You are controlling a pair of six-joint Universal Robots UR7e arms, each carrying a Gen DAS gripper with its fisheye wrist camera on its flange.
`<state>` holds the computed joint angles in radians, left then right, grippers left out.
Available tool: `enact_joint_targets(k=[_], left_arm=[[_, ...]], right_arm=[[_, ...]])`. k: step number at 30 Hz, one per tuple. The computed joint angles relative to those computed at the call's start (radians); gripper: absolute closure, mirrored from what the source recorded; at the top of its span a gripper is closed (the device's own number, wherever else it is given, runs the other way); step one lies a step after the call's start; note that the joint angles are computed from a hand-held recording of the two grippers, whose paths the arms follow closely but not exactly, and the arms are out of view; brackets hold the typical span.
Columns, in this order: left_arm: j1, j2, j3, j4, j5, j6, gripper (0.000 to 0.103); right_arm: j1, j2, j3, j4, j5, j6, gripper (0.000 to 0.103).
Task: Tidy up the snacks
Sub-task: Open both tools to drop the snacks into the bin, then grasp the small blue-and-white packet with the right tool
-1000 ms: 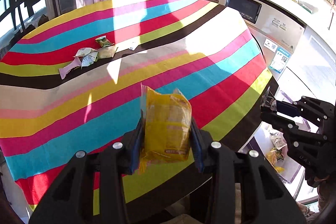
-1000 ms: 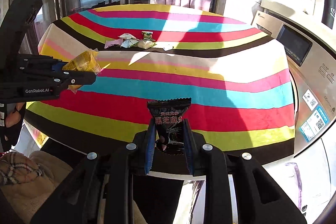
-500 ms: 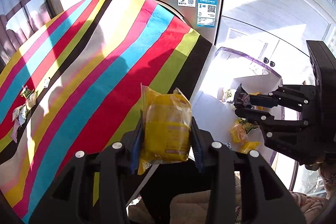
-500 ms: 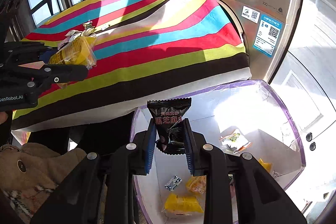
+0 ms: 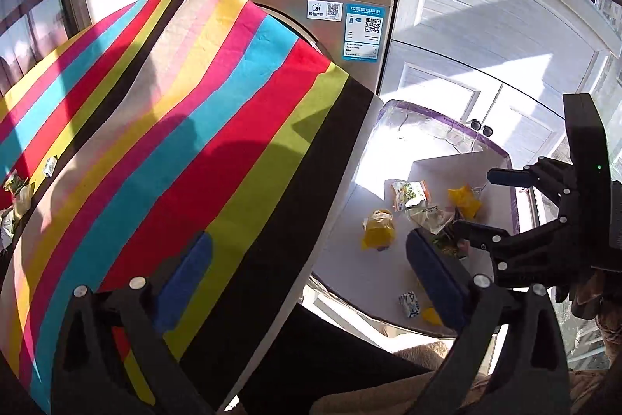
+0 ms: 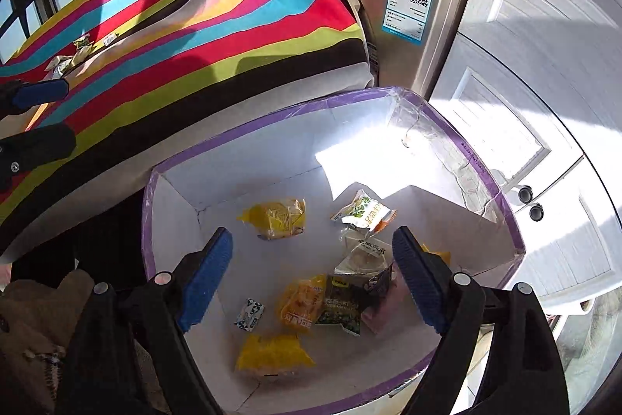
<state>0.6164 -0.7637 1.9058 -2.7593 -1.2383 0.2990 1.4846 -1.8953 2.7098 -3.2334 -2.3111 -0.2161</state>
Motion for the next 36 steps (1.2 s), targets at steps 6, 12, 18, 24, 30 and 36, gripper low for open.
enact_joint_targets(k=[6, 12, 18, 24, 30, 36], left_arm=[[0.181, -0.03, -0.076, -0.081, 0.357, -0.089, 0.002], [0.346, -0.019, -0.229, -0.167, 0.57, -0.052, 0.002], [0.457, 0.047, -0.412, -0.125, 0.613, -0.073, 0.002], [0.477, 0.011, -0.41, -0.018, 0.563, -0.202, 0.002], [0.497, -0.004, -0.424, 0.053, 0.529, -0.276, 0.002], [0.492, -0.001, -0.418, 0.059, 0.549, -0.276, 0.002]], right_arm=[[0.198, 0.356, -0.166, -0.064, 0.034, -0.099, 0.018], [0.249, 0.62, -0.414, -0.003, 0.199, -0.057, 0.018], [0.28, 0.888, -0.717, 0.053, 0.209, -0.089, 0.019], [0.228, 1.068, -1.071, 0.199, 0.212, 0.059, 0.02], [0.22, 1.273, -1.447, 0.338, 0.162, 0.122, 0.033], [0.252, 1.412, -1.655, 0.391, 0.022, 0.008, 0.056]])
